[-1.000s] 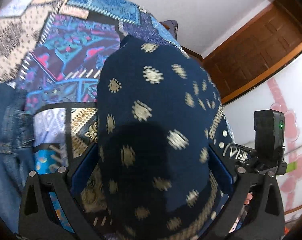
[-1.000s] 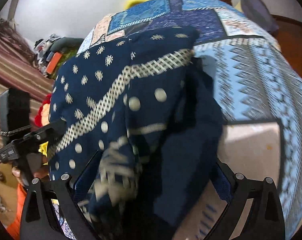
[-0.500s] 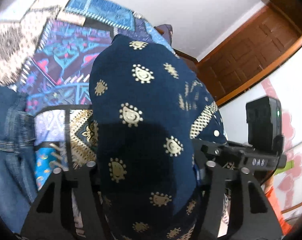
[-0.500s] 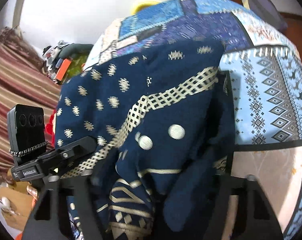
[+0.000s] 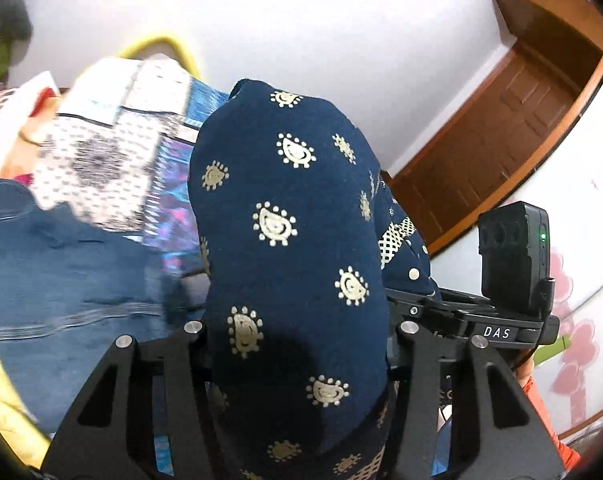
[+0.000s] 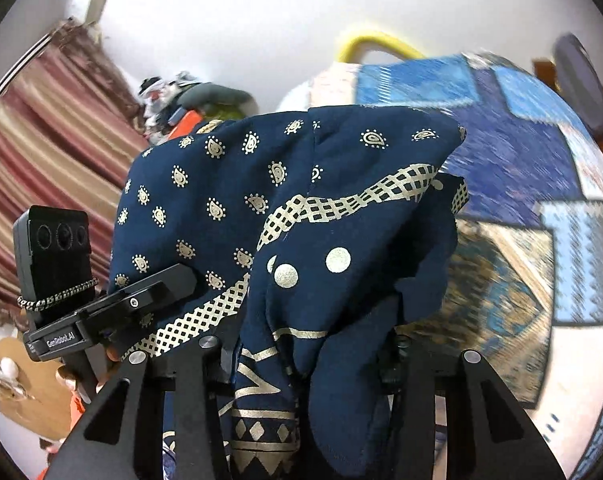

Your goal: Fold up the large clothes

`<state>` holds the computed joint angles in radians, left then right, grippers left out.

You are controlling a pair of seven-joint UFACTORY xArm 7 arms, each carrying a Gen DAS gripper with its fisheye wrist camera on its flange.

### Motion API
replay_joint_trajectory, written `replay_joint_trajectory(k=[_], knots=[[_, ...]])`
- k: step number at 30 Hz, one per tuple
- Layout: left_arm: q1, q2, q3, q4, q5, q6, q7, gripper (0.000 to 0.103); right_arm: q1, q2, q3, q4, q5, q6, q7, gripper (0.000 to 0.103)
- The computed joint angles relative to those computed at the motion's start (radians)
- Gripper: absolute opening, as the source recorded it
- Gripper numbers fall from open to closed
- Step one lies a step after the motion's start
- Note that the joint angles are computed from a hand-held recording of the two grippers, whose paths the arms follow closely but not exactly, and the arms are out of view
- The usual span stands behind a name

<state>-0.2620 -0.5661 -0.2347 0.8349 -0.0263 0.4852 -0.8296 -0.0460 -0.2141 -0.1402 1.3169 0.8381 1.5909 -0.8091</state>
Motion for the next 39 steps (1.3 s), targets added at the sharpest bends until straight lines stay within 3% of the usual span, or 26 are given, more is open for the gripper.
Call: replay_joint_trajectory(k=[10, 17, 21, 23, 25, 27, 31, 33, 36, 39], knots=[[0.049, -0.326, 0.157, -0.283, -0.073, 0.130, 0.093, 0.052, 0.191, -0.068, 0.159, -0.115, -0.028, -0.182, 0.139, 0.041], [0.119, -0.395, 0.267, -0.467, -0.134, 0.145, 0.198, 0.053, 0.331, 0.029, 0.267, -0.178, -0.117, -0.388, 0.208, 0.041], [0.107, -0.479, 0.405, -0.616, -0.256, 0.041, 0.298, 0.062, 0.366, 0.067, 0.271, -0.199, -0.121, -0.470, 0.188, 0.042], [0.112, -0.538, 0.422, -0.659, -0.303, 0.026, 0.319, 0.063, 0.374, 0.068, 0.266, -0.201, -0.123, -0.470, 0.166, 0.043], [0.133, -0.580, 0.384, -0.673, -0.316, 0.047, 0.304, 0.064, 0.376, 0.061, 0.270, -0.206, -0.164, -0.480, 0.170, 0.052], [0.160, -0.613, 0.326, -0.666, -0.300, 0.094, 0.273, 0.064, 0.378, 0.026, 0.281, -0.237, -0.244, -0.523, 0.189, 0.069], [0.201, -0.668, 0.175, -0.599, -0.187, 0.265, 0.206, 0.074, 0.393, -0.062, 0.267, -0.309, -0.318, -0.541, 0.148, 0.071], [0.196, -0.716, 0.110, -0.576, -0.127, 0.344, 0.183, 0.085, 0.403, -0.122, 0.255, -0.355, -0.332, -0.535, 0.119, 0.071], [0.157, -0.785, 0.049, -0.578, -0.093, 0.420, 0.127, 0.100, 0.421, -0.199, 0.244, -0.424, -0.332, -0.560, 0.092, 0.079], [0.113, -0.787, 0.019, -0.593, -0.077, 0.482, 0.080, 0.100, 0.434, -0.245, 0.240, -0.486, -0.347, -0.591, 0.084, 0.080]])
